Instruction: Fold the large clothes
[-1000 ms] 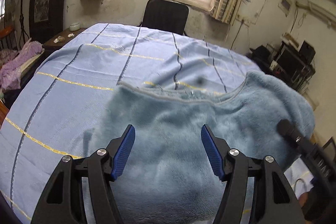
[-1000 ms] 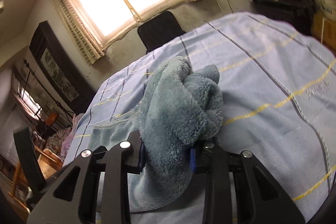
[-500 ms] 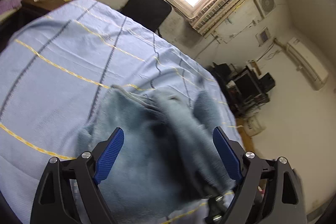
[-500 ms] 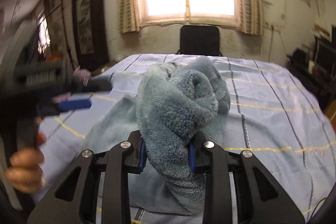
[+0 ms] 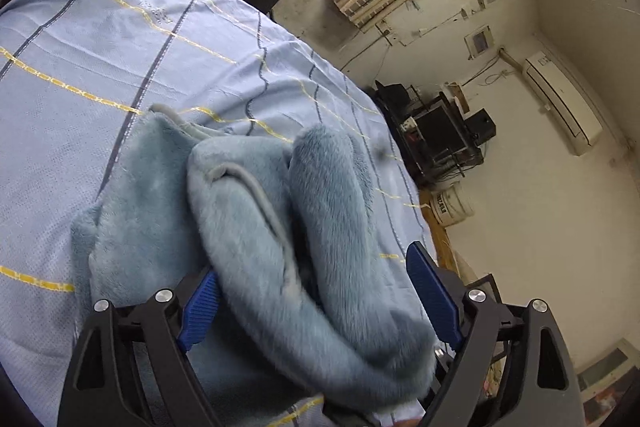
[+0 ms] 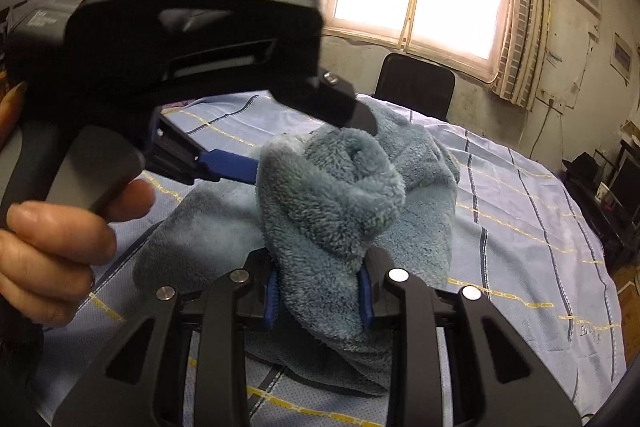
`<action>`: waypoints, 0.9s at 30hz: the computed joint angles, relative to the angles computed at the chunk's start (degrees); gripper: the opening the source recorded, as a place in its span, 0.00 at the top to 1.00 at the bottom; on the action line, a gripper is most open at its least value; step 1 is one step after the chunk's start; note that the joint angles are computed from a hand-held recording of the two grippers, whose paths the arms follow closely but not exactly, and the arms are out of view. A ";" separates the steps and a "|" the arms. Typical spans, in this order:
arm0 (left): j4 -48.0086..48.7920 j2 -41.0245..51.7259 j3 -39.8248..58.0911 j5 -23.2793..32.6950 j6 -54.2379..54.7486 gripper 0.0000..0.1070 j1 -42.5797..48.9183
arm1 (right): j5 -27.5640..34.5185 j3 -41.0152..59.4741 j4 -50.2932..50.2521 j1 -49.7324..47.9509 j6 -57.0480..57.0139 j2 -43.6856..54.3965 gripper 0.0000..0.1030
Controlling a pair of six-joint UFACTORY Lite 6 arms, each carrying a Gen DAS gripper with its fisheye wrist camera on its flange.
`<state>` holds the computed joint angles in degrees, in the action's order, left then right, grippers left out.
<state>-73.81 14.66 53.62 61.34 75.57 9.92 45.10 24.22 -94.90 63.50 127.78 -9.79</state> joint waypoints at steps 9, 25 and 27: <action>-0.12 2.36 4.08 -0.12 1.95 0.73 4.87 | 7.10 6.48 5.88 10.17 -10.60 8.65 0.73; 18.06 11.58 14.23 -16.37 -7.66 0.33 7.70 | -10.84 24.32 2.52 1.30 -17.04 23.88 0.70; 18.75 9.85 12.44 -20.08 -7.33 0.23 6.97 | -10.66 23.30 0.01 1.19 -14.17 24.43 0.67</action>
<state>-55.06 24.51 66.06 41.26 68.23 16.89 34.44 47.53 -94.89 64.69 113.61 14.64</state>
